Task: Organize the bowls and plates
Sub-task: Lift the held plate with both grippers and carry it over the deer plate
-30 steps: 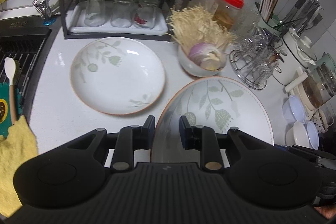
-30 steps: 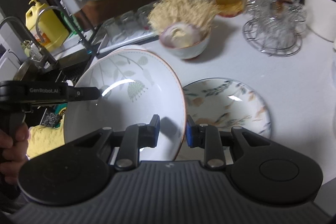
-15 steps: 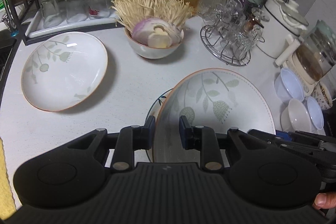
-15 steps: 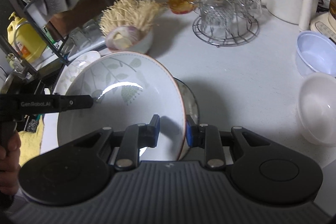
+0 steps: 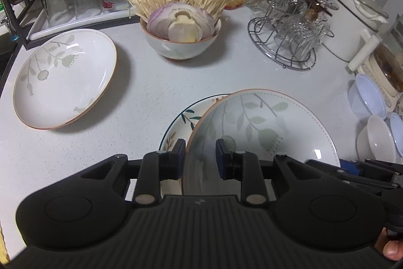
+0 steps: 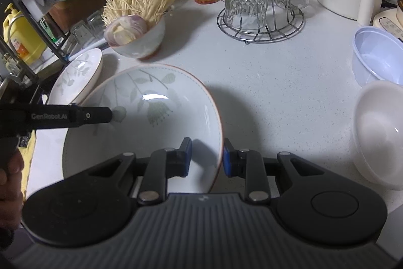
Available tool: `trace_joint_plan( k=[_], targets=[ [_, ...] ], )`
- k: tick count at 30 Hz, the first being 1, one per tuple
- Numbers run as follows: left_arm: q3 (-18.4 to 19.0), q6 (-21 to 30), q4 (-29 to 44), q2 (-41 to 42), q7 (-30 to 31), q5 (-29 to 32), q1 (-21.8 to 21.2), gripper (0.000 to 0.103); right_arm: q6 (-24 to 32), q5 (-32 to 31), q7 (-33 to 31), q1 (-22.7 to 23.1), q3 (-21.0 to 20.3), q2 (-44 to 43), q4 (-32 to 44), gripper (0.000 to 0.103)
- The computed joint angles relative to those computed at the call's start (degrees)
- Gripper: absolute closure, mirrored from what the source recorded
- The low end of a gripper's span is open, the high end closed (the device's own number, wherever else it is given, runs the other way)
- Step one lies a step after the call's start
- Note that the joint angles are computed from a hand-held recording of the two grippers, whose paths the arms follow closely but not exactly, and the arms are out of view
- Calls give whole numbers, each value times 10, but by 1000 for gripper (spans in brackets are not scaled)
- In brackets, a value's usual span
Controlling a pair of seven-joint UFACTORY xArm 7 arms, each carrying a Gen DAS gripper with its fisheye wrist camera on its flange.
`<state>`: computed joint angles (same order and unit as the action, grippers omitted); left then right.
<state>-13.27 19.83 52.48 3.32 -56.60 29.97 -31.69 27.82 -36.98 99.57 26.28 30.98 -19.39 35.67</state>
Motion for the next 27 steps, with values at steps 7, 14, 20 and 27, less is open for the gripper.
trace_joint_plan(
  k=[7,14,20,27],
  targets=[
    [7,17,23,22,4,-2,-4,73,4,-25,4,-8,-2,19,12,75],
    [14,19,26,28,16,-13,-5,72,6,-60,16,0,-14,49,28,74],
    [14,15,27,31,34,-40,-2,71,7,-72,23,11,-32,53,30,74],
    [3,29,27,24,90,-127,11,71,-2,-78,31,15,-38,59,30,74]
  ],
)
